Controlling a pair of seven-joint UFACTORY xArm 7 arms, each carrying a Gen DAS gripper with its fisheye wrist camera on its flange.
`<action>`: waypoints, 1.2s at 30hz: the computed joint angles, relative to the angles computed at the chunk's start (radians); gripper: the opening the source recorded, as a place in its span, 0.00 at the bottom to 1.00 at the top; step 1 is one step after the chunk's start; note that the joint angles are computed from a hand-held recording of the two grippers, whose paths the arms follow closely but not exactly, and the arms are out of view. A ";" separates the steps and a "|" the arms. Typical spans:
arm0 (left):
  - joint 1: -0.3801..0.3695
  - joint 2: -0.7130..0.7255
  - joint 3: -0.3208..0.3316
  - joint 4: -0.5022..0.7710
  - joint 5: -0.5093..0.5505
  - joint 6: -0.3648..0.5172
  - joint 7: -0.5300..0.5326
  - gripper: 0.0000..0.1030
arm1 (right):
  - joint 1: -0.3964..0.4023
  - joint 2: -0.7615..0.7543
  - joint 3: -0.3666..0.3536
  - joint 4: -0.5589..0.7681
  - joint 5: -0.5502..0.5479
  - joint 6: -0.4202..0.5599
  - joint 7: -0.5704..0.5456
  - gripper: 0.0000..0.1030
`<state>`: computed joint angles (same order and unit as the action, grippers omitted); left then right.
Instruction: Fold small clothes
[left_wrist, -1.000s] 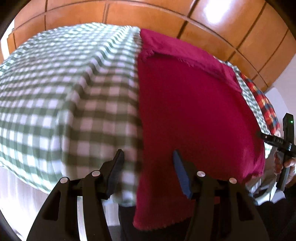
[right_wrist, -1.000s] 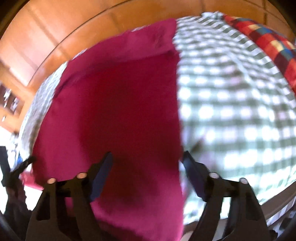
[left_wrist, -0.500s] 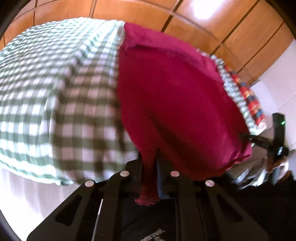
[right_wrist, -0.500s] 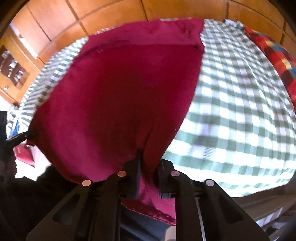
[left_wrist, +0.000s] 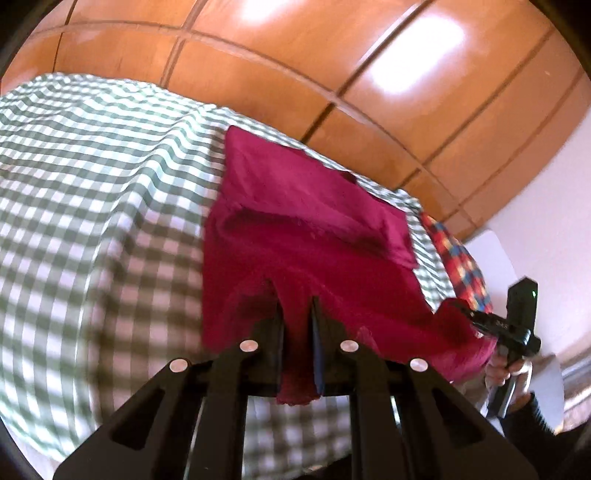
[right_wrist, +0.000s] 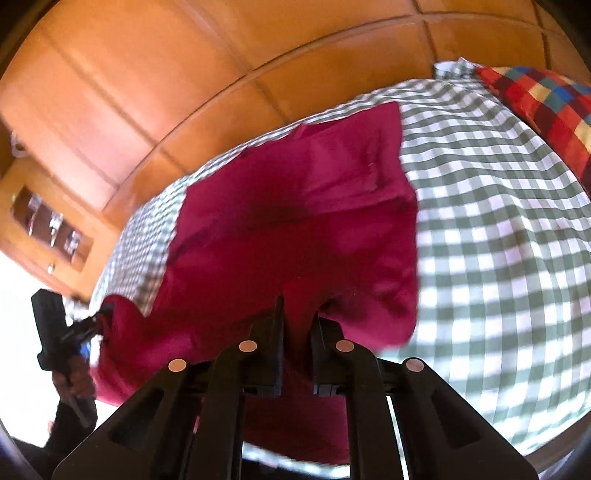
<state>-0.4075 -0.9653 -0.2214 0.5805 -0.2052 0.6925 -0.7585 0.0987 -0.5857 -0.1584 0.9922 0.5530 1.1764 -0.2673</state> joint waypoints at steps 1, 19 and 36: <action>0.010 0.030 0.013 0.010 0.007 -0.016 0.015 0.10 | 0.000 0.032 0.001 0.015 0.003 -0.018 0.003 0.09; 0.108 0.084 0.045 -0.028 0.051 -0.078 -0.042 0.62 | -0.072 0.076 -0.003 0.006 0.051 -0.090 0.018 0.81; 0.025 0.117 -0.013 -0.044 0.093 0.006 -0.031 0.16 | -0.006 -0.016 0.062 -0.130 -0.189 -0.146 -0.011 0.20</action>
